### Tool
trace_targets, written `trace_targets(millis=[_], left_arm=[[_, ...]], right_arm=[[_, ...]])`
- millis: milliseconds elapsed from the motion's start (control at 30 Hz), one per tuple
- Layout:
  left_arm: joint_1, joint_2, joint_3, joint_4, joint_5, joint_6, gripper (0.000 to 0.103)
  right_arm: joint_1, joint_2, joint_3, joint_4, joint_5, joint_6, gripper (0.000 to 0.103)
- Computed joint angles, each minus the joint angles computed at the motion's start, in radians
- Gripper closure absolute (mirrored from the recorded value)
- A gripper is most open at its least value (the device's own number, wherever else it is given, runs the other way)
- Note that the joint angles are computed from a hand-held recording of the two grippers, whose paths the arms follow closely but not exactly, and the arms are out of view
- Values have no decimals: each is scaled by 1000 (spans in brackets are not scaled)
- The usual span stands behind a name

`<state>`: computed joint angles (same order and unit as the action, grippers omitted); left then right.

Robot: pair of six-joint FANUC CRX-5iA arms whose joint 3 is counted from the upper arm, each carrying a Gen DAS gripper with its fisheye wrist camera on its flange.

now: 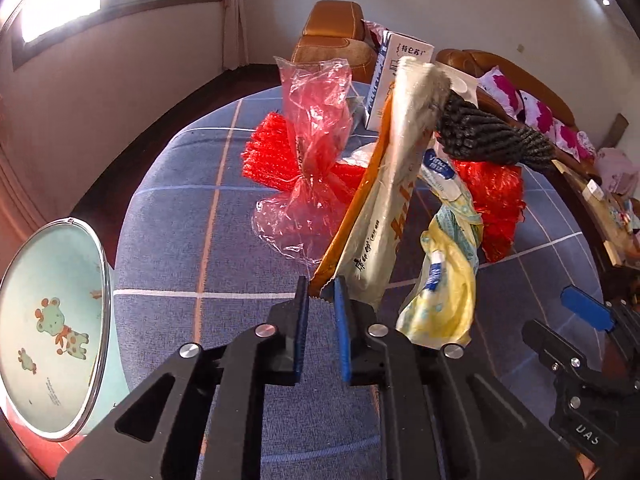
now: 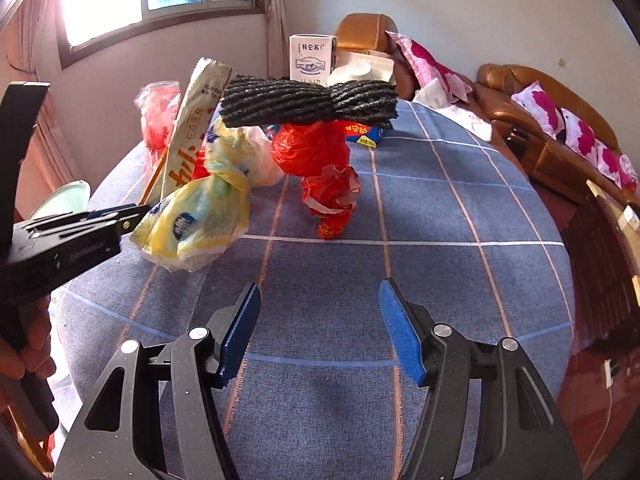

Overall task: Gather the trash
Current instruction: 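Grasp the tan paper strip with the left tool while the right tool grasps the yellow-white bag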

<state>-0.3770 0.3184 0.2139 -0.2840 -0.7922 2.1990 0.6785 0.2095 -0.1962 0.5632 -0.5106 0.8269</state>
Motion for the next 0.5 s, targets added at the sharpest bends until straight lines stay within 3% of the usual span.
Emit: trace_targets(millis=[233, 500], left_arm=[[-29, -26, -2, -53, -17, 4, 96], [-28, -52, -22, -26, -21, -26, 95]], right_arm=[[-4, -10, -17, 42, 9, -50, 41], [-15, -9, -9, 58, 17, -75, 41]])
